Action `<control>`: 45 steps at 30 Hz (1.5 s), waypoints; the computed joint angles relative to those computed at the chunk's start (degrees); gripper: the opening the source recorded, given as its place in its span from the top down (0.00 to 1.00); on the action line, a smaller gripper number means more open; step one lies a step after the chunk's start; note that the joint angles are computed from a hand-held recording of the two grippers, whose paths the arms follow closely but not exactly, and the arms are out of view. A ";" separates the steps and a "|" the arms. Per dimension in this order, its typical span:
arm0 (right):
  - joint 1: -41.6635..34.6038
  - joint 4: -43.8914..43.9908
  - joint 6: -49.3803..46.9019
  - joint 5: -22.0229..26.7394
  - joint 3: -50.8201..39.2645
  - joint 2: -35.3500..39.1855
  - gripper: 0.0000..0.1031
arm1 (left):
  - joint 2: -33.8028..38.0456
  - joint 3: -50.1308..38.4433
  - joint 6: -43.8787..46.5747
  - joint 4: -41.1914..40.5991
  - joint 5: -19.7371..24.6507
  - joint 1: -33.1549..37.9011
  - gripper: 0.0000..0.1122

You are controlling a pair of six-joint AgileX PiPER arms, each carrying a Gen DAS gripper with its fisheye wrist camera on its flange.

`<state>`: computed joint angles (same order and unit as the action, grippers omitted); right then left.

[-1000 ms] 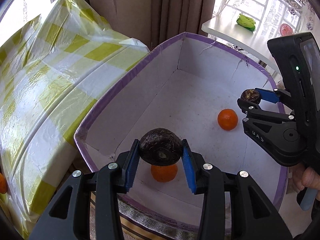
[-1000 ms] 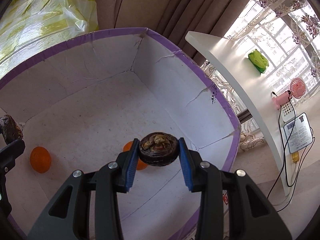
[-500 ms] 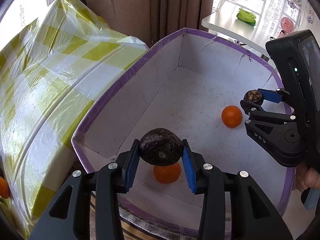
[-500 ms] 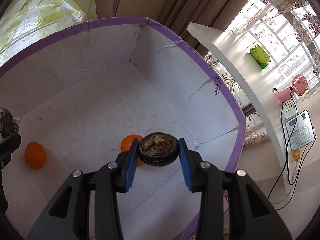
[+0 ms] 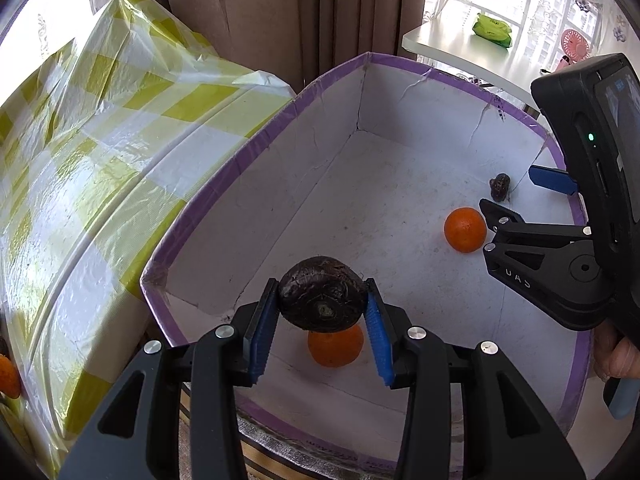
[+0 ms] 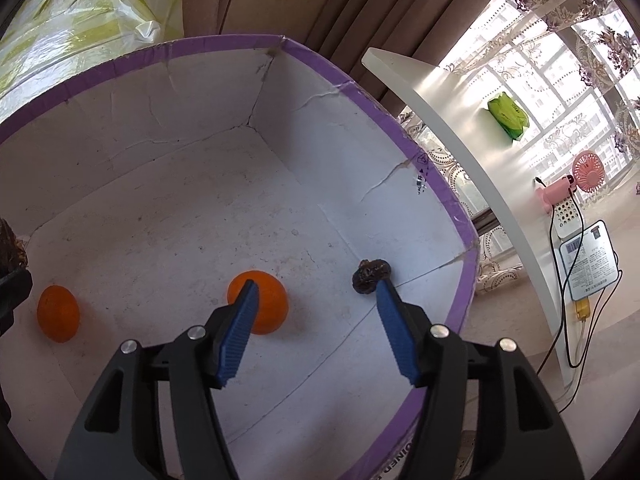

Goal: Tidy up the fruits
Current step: 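Open the right tool dropping the dried fruit while the left tool releases the avocado, then move both open tools back toward the bagged fruits on the sofa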

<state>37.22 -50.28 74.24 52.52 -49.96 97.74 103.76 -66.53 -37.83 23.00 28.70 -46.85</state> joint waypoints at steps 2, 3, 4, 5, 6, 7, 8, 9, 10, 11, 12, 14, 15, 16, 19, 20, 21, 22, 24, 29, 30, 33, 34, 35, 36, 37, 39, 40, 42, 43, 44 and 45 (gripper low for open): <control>0.20 -0.56 0.54 0.43 -0.02 0.00 0.37 | -0.19 0.27 1.31 -1.21 -0.66 0.25 0.59; 0.48 -1.22 1.13 0.68 0.13 -0.19 0.33 | -0.23 0.36 1.78 -1.61 -0.88 0.29 0.54; 1.03 -2.11 2.07 1.30 0.31 -0.33 0.30 | -0.39 0.64 2.35 -2.04 -1.39 0.34 0.52; 1.48 -3.01 2.89 1.78 0.48 -0.54 0.29 | -0.51 0.82 2.65 -2.21 -1.71 0.33 0.50; 1.85 -3.74 3.63 2.10 0.68 -0.80 0.28 | -0.63 1.08 2.00 -1.58 -1.95 0.23 0.50; 2.34 -4.64 4.71 2.57 0.94 -1.06 0.27 | -0.85 1.39 1.74 -1.36 -2.30 0.24 0.49; 2.87 -5.71 5.97 3.21 1.23 -1.34 0.26 | -1.20 1.82 1.12 -0.90 -2.75 0.26 0.48; 3.39 -6.55 6.87 3.58 1.56 -1.73 0.24 | -1.72 2.39 0.24 -0.26 -3.36 0.26 0.48; 3.84 -7.28 7.61 4.04 1.78 -1.96 0.24 | -2.33 3.11 -0.90 0.59 -4.09 0.28 0.46; 4.41 -7.79 8.16 4.96 1.75 -1.96 0.24 | -2.97 3.82 -1.99 1.33 -4.82 0.36 0.44; 4.60 -7.77 8.09 5.23 1.61 -1.98 0.23 | -3.65 4.45 -2.73 1.67 -5.43 0.46 0.44; 4.06 -6.39 6.98 4.90 1.15 -2.17 0.21 | -4.90 5.61 -3.80 1.86 -6.41 0.75 0.44; 3.61 -5.18 6.11 4.65 0.78 -2.35 0.18 | -5.54 6.28 -4.72 2.37 -6.86 0.88 0.44; 2.87 -3.55 4.81 3.83 0.53 -2.78 0.14 | -6.24 6.86 -6.32 3.42 -6.97 0.92 0.43; 1.35 1.44 0.39 3.90 -1.68 -2.36 0.10 | -8.72 8.97 -11.38 6.75 -6.88 1.12 0.43; 0.90 3.77 -1.48 4.36 -2.87 -1.71 0.10 | -9.67 9.94 -14.13 8.97 -6.89 1.01 0.43; 0.35 5.92 -3.42 4.24 -3.73 -1.50 0.10 | -10.88 11.07 -15.36 9.92 -7.44 1.04 0.41; 0.20 7.12 -4.50 4.15 -4.26 -1.44 0.10 | -11.98 11.96 -17.56 11.90 -7.21 0.68 0.41; 0.44 8.78 -5.81 4.46 -5.10 -1.14 0.09 | -13.47 12.87 -27.26 21.21 -2.46 -1.99 0.38; 0.69 12.97 -9.52 4.90 -7.25 0.11 0.09 | -19.06 18.20 -38.51 30.04 2.92 -5.25 0.38; 1.34 12.54 -9.28 5.42 -7.53 0.35 0.09 | -20.63 19.74 -40.24 30.89 3.61 -5.68 0.38; 4.53 8.89 -7.13 8.70 -8.60 1.22 0.09 | -24.83 23.77 -43.13 31.37 5.42 -6.19 0.38; 5.29 8.43 -6.61 9.38 -8.93 1.32 0.09 | -26.13 25.01 -43.95 31.40 6.05 -6.35 0.37; 5.96 7.78 -6.28 10.18 -9.31 1.39 0.09 | -27.54 26.30 -44.76 31.32 6.67 -6.51 0.37; 6.81 7.08 -5.91 11.15 -9.73 1.64 0.09 | -28.92 27.40 -45.23 31.07 7.20 -6.54 0.37; 7.60 6.52 -5.67 11.99 -10.06 1.81 0.09 | -30.23 28.34 -45.62 30.80 7.90 -6.66 0.37; 8.84 5.97 -5.56 13.28 -10.92 2.22 0.09 | -32.74 30.22 -46.95 30.82 9.50 -7.27 0.37; 9.48 5.56 -5.45 14.02 -11.34 2.49 0.09 | -33.92 31.01 -47.39 30.70 10.25 -7.53 0.37; 10.78 4.52 -5.08 15.45 -11.92 2.93 0.09 | -36.17 32.44 -47.95 30.39 11.60 -7.88 0.37; 11.26 4.33 -5.04 15.92 -12.26 3.11 0.09 | -37.15 33.01 -48.16 30.18 12.25 -8.08 0.37; 11.63 4.17 -5.17 16.38 -12.67 3.33 0.09 | -38.14 33.66 -48.51 30.12 12.86 -8.23 0.37; 12.09 4.10 -5.26 16.84 -13.17 3.69 0.09 | -39.21 34.35 -48.83 29.98 13.49 -8.40 0.37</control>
<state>49.31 -46.18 68.98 69.35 -63.13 101.44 64.55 -32.18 -86.66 52.97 42.19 -55.25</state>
